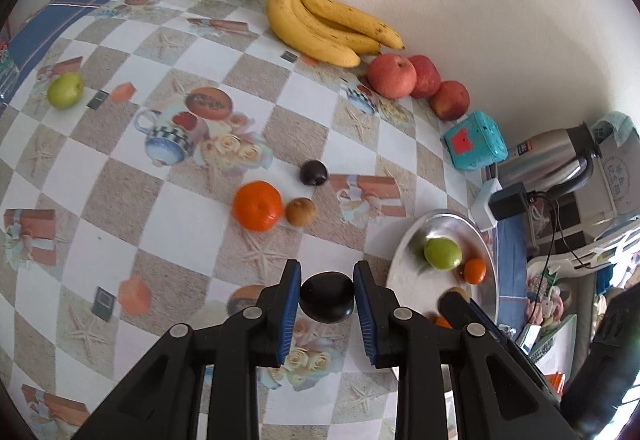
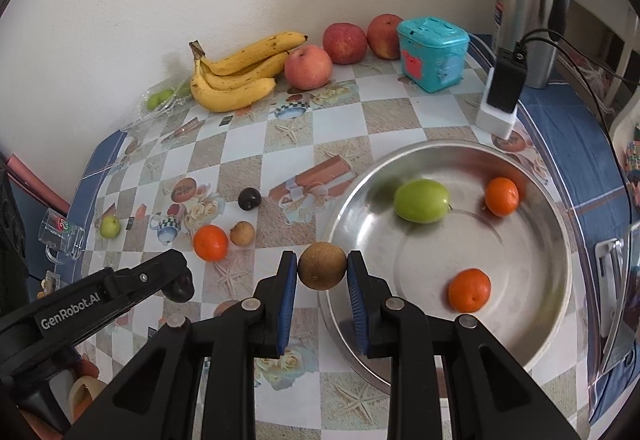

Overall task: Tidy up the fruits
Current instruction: 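Carry the plum and kiwi over the steel bowl with both grippers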

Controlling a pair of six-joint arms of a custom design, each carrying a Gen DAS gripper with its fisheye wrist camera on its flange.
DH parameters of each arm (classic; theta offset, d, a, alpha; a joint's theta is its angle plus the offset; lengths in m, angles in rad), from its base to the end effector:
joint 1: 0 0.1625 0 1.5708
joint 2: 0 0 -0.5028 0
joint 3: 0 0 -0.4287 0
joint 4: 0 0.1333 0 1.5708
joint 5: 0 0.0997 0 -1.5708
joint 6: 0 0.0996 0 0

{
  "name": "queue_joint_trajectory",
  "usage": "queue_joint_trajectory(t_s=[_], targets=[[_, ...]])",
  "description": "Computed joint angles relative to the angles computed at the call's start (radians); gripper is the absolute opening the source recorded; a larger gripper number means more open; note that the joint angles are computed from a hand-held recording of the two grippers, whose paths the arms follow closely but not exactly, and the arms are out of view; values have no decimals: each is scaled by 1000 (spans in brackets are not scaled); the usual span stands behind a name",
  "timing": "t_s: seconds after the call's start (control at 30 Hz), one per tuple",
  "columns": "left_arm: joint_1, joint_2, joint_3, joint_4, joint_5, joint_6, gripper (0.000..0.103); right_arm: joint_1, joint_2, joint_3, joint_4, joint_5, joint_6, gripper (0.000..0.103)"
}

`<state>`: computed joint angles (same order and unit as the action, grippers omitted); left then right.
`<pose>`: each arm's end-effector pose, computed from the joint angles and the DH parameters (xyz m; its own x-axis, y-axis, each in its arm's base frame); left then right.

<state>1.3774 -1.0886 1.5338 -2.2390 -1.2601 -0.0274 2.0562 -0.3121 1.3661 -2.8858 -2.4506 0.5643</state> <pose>0.0188 -0.7560 0.3529 -0.9521 0.0904 -0.2920 0.1614 0.9599 -0.2292 0.4247 -0.6839 -0.0914 -0.7958 0.3544 0.4911 -0.0298 0.7870 -0.6162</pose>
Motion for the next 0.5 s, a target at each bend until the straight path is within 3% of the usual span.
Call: queue_joint_trajectory(t_s=[0.3, 0.5], targets=[[-23, 20, 23, -2, 8, 18, 29, -32, -18, 49, -40, 21, 5, 27], [-41, 26, 52, -23, -14, 58, 29, -50, -57, 114, -28, -34, 81, 27]])
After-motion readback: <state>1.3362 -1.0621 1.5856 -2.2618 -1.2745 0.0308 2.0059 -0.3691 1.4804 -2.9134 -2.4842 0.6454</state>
